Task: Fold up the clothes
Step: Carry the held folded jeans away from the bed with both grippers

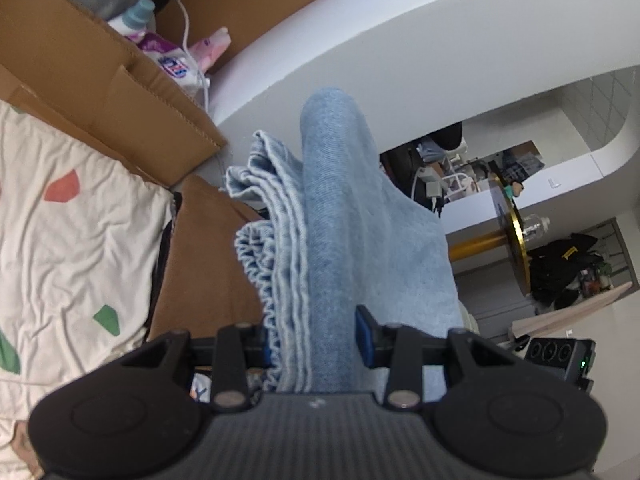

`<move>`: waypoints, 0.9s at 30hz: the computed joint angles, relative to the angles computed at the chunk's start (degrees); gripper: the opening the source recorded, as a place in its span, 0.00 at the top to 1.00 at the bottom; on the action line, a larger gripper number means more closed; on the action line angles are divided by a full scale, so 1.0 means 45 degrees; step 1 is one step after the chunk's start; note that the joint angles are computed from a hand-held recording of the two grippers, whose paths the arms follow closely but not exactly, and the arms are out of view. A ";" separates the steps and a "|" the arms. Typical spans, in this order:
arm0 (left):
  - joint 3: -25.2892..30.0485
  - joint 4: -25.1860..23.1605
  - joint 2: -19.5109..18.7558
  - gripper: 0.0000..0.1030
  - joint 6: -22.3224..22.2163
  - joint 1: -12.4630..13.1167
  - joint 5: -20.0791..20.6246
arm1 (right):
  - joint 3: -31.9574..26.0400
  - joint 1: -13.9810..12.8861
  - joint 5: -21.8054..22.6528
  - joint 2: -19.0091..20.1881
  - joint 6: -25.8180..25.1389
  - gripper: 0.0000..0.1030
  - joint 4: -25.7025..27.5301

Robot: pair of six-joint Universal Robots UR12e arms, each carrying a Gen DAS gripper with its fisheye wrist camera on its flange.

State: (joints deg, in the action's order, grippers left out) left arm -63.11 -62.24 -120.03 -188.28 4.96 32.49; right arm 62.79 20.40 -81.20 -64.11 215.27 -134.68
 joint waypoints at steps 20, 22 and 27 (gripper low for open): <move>0.1569 0.2772 -0.2586 0.61 -0.1931 -0.1037 -0.0282 | 0.0833 -0.1104 -0.0722 0.0586 -0.0348 0.79 -0.0807; 0.1662 0.3189 -0.2822 0.61 -0.2284 -0.1106 -0.0290 | 0.0815 -0.1179 -0.0878 0.0707 -0.0485 0.79 -0.0830; 0.1800 0.3821 -0.3276 0.61 -0.2742 -0.1226 -0.0263 | 0.0728 -0.1290 -0.1127 0.1028 -0.0787 0.79 -0.0829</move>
State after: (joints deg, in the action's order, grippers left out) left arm -55.01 -45.05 -134.77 -200.62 -0.56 31.31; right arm 66.06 14.60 -86.27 -59.48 211.73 -138.41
